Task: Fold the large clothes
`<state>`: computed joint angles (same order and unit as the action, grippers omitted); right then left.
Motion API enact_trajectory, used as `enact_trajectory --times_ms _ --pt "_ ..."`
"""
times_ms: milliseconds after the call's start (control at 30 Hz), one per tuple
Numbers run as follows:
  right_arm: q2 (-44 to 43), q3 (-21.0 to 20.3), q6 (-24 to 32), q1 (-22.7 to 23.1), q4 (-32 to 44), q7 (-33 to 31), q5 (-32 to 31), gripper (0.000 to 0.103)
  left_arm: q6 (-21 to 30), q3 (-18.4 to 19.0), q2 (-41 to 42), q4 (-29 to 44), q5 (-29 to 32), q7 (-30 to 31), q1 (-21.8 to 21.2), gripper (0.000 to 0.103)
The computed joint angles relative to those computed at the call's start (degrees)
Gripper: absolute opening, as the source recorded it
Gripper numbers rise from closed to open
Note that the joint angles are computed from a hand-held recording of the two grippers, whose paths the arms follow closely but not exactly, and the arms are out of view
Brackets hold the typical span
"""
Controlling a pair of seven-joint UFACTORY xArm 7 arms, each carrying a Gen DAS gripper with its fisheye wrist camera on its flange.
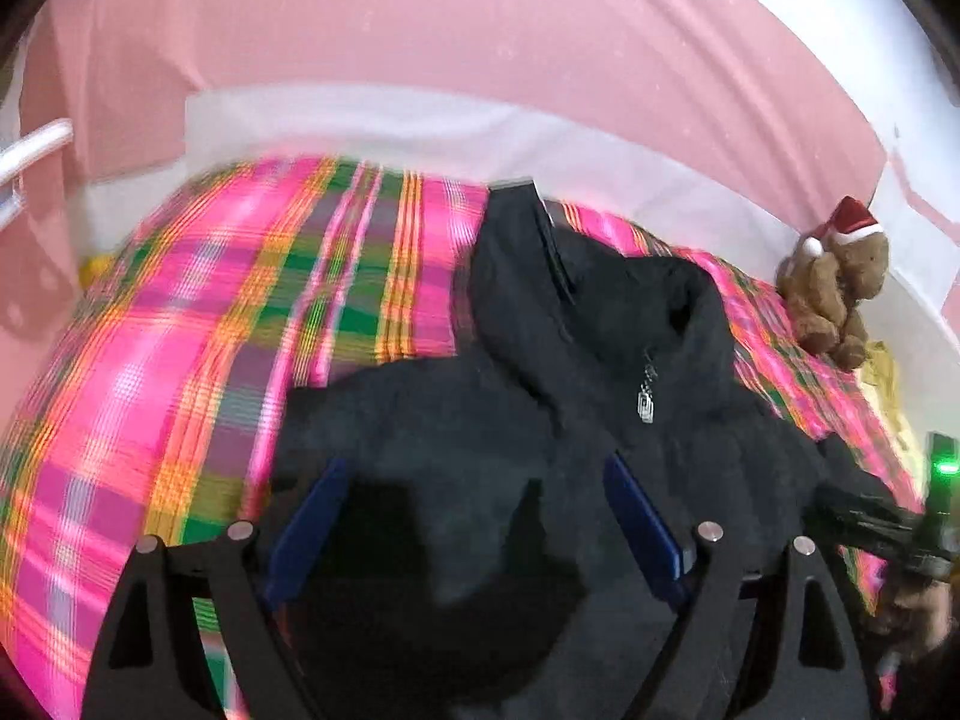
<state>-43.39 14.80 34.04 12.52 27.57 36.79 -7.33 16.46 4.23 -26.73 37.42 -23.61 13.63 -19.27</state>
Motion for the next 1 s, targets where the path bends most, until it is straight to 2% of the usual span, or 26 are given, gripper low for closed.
enact_trajectory --times_ms 100,133,233,300,333,400,467,533,567,633,767,900,967,1000 --pt "-1.1 0.5 -2.7 -0.9 0.8 1.1 -0.5 0.053 -0.6 -3.0 6.9 4.1 4.4 -3.3 4.0 0.085" --pt "0.3 0.5 -3.4 -1.3 1.7 0.9 -0.7 0.053 0.2 -4.8 9.4 5.3 6.9 -6.5 6.5 0.078" --pt "8.4 -0.1 -4.5 -2.4 5.4 -0.7 -1.5 0.053 -1.8 -6.8 14.4 5.6 10.9 -11.0 9.4 0.076" --pt "14.2 -0.5 -3.6 -3.1 7.4 -1.1 -2.0 0.053 -4.4 -5.3 15.1 4.1 8.1 -9.1 7.5 0.076" --pt "16.5 -1.1 -4.9 -3.3 7.2 -1.5 -2.3 0.053 -5.5 -4.9 15.1 3.5 7.2 -8.5 7.0 0.076" --pt "17.8 -2.0 -8.0 -3.0 5.8 -1.5 -2.4 0.052 -6.8 -5.9 15.2 2.7 8.9 -9.6 7.8 0.076" --pt "18.1 -0.3 -8.0 -4.3 6.0 0.5 -4.8 0.052 -6.5 -6.9 15.0 2.7 11.5 -11.7 8.9 0.076" --pt "17.7 -0.3 -6.1 -4.1 6.7 0.7 -5.7 0.053 -4.6 -6.7 13.1 2.7 12.2 -12.6 9.0 0.075" --pt "17.1 -0.8 -5.0 -3.6 7.1 0.7 -5.4 0.053 -3.7 -5.6 11.5 2.4 10.9 -11.9 8.1 0.072" --pt "12.6 -0.6 -3.5 -3.2 6.3 1.4 -5.6 0.052 -2.5 -1.0 6.7 0.7 4.3 -6.1 3.1 0.069" --pt "1.7 -1.9 -4.6 0.7 1.1 0.3 -2.0 0.052 -3.1 1.2 -2.3 -5.3 1.8 -1.2 0.0 0.069" --pt "4.8 -0.5 -3.6 2.4 0.4 -0.9 0.4 0.052 -0.4 -1.3 1.2 -5.6 4.4 -4.8 3.3 0.069" --pt "7.4 -1.6 -5.1 2.8 -0.6 -1.4 1.6 0.052 -1.5 0.0 2.6 -5.8 2.7 -3.5 1.8 0.069" --pt "7.5 -2.2 -6.7 3.0 -1.5 -1.6 2.2 0.052 -2.0 -0.5 2.9 -6.0 3.1 -3.7 2.2 0.069"
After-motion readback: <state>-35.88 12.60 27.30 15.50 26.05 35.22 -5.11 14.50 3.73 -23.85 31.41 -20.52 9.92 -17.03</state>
